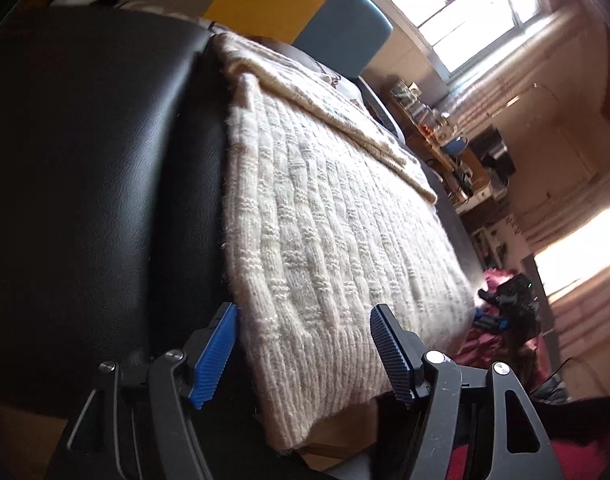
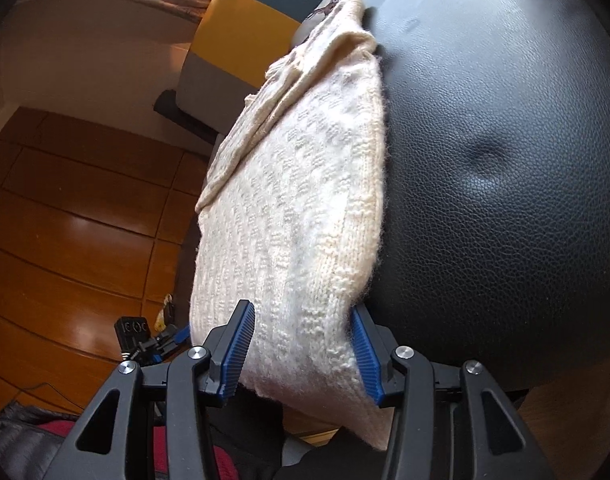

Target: Fold clothes

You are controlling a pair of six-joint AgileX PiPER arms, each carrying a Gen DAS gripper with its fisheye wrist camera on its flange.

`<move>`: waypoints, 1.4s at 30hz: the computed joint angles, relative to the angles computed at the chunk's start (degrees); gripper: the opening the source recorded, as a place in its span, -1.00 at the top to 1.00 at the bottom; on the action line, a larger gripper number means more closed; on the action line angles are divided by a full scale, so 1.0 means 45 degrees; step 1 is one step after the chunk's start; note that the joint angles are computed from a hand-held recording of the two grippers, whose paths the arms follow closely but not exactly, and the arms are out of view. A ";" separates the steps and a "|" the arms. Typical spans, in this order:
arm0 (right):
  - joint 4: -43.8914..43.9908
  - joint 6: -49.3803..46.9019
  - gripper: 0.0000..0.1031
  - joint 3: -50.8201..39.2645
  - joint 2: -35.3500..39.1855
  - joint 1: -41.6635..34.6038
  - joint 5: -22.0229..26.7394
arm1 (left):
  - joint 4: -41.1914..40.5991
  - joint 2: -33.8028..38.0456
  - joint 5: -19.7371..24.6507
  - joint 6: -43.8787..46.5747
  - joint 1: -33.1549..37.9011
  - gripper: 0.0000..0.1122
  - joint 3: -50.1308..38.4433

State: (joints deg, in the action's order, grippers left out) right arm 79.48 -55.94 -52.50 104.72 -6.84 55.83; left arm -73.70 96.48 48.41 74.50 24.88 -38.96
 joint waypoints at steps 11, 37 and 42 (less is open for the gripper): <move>0.0096 -0.0566 0.62 0.0525 -0.0286 0.0024 -0.0774 | -0.0259 -0.0820 -0.2409 -0.0562 -0.1976 -0.07 0.0309; 0.0111 -0.0282 0.46 0.0683 -0.0093 0.0842 -0.1023 | -0.0845 0.0615 -0.0212 -0.0192 -0.0430 0.82 0.0092; 0.0562 -0.0037 0.45 0.0450 0.0440 0.0553 -0.0065 | -0.0540 0.0655 -0.0170 -0.0480 -0.0469 0.81 -0.0112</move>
